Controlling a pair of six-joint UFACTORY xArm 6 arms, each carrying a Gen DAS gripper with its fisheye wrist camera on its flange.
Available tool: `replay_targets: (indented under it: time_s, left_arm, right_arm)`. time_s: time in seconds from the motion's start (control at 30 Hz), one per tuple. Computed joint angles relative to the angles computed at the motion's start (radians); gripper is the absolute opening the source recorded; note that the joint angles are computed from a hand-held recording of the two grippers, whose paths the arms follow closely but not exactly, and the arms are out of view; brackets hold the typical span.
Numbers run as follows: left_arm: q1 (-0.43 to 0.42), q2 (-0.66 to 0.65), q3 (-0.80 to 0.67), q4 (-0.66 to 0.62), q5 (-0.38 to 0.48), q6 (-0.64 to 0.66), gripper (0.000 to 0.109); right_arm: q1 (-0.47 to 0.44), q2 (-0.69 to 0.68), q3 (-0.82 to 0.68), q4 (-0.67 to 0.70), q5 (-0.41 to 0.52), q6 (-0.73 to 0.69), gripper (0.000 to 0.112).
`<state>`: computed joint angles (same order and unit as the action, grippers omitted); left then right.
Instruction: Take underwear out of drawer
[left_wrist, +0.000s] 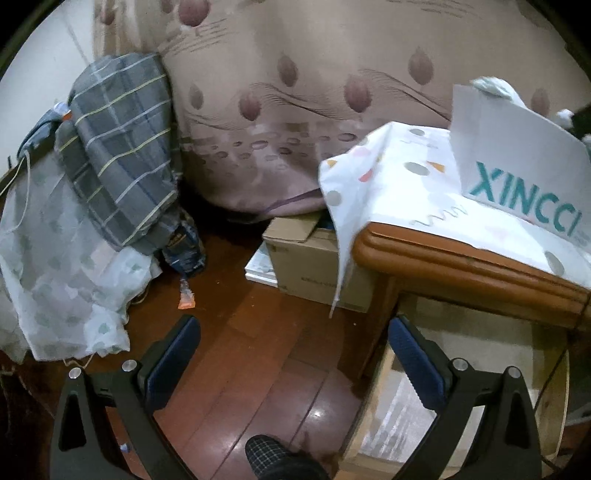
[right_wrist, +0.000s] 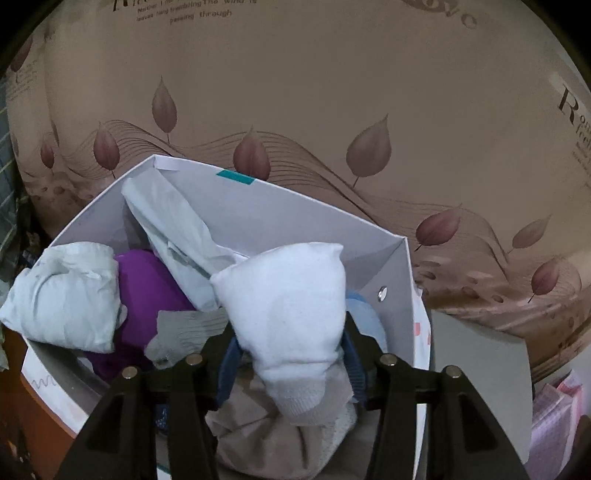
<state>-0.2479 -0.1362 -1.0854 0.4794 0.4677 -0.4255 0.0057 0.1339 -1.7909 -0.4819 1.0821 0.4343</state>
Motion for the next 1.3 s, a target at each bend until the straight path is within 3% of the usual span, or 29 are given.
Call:
replay_targets:
  time_s: [0.17,0.4,0.6,0.73,0.83,0.9,1.03,1.17,1.3]
  left_arm:
    - [-0.039,0.007,0.002,0.084,0.006,-0.022,0.102]
    - [-0.068,0.018,-0.003,0.053,0.014,0.009,0.102]
    - [-0.084,0.019,0.004,-0.003,0.011,0.051,0.102]
    - [-0.090,0.006,0.014,-0.098,0.017,0.110,0.102]
    - [-0.099,-0.024,0.030,-0.111,0.034,0.113,0.102]
    - [-0.118,-0.066,0.059,-0.048,0.056,0.084,0.102]
    - [-0.155,-0.176,0.143,-0.036,0.075,0.085,0.102]
    - [-0.192,-0.252,0.191,-0.169,0.132,0.151,0.102]
    - [-0.223,-0.297,0.219,-0.145,0.165,0.112,0.102]
  right_arm:
    - [-0.007,-0.003,0.025,-0.001,-0.016,0.015,0.078]
    - [-0.012,-0.131,0.136,-0.012,-0.125,0.054,0.079]
    - [0.026,-0.413,0.369,-0.045,-0.247,0.113,0.080]
    - [0.123,-0.643,0.539,-0.185,-0.250,0.226,0.081]
    - [0.302,-0.817,0.667,-0.451,-0.121,0.403,0.084]
    - [0.450,-0.897,0.738,-0.580,0.014,0.505,0.084]
    - [0.670,-1.001,0.858,-0.570,0.233,0.618,0.084]
    - [0.720,-1.085,0.997,-0.458,0.279,0.728,0.084]
    - [0.710,-1.126,1.079,-0.362,0.291,0.766,0.084]
